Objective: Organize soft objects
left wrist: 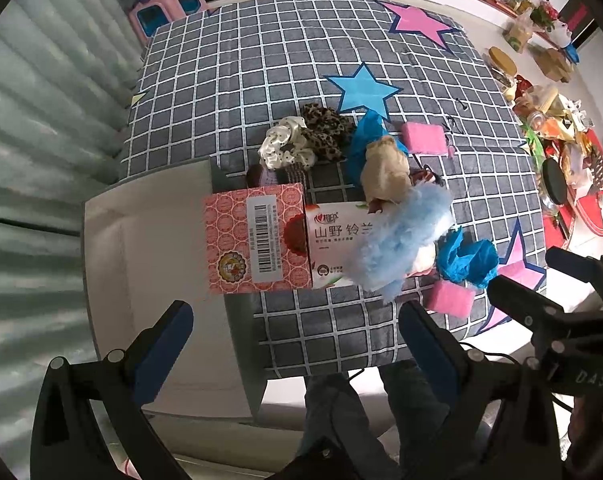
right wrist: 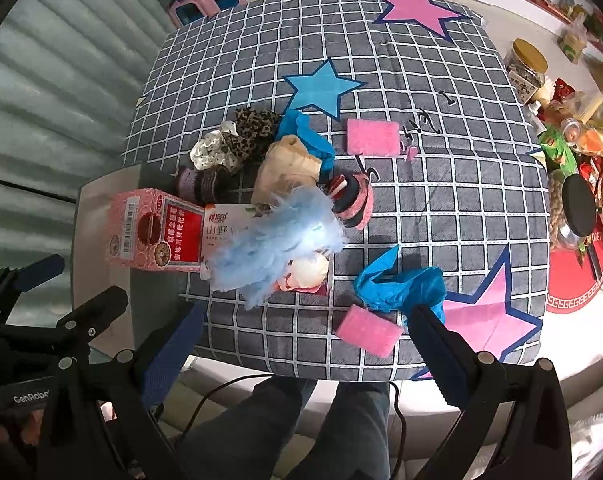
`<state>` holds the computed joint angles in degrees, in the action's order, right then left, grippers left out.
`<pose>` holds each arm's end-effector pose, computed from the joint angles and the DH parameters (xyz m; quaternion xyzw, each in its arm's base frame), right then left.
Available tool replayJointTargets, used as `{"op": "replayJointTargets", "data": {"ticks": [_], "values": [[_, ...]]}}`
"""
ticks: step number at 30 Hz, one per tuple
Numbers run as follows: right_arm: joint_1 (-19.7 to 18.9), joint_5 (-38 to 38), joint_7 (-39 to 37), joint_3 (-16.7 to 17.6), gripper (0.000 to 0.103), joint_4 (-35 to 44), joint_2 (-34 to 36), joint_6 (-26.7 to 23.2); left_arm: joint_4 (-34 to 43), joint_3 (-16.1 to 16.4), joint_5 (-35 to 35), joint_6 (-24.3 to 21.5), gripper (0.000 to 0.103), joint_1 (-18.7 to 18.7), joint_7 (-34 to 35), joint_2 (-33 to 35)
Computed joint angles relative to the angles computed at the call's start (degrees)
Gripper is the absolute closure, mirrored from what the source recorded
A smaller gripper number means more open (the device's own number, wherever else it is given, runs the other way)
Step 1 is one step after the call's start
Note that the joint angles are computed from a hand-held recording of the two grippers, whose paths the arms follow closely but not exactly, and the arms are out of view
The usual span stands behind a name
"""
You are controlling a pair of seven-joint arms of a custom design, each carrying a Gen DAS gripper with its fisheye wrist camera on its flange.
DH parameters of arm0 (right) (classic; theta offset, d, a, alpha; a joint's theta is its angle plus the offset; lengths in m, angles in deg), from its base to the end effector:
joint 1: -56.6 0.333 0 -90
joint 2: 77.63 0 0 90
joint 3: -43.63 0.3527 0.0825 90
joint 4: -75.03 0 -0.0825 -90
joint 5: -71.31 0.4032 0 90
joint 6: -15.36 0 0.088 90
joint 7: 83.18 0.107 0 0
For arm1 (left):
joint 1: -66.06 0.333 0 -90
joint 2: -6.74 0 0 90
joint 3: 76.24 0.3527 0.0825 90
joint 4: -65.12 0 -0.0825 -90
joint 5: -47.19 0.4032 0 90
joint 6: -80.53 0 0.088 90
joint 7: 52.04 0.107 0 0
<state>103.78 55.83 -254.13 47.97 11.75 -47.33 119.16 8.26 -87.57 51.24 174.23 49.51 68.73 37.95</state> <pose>0.5045 0.5722 0.5663 -0.3709 0.9173 -0.0544 0.1344 0.6869 -0.3012 0.5948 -0.2854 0.9568 -0.0477 0.0286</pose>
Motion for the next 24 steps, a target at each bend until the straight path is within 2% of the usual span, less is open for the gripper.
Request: {"op": "replayJointTargets", "data": {"ticks": [10, 21, 24], "values": [[-0.06, -0.21, 1.47, 0.22, 0.0, -2.47, -1.31, 2.81, -1.57, -0.12, 0.26, 0.77, 0.0, -0.14, 0.0, -1.14], [-0.29, 0.23, 1.12, 0.41, 0.0, -1.82, -1.06, 2.2, -0.33, -0.05, 0.37, -0.1, 0.0, -0.38, -0.21, -0.49], [-0.61, 1.38, 0.45, 0.63, 0.0, -0.34, -0.22, 0.71, 1.15, 0.02, 0.39, -1.14, 0.0, -0.58, -0.47, 0.32]]}}
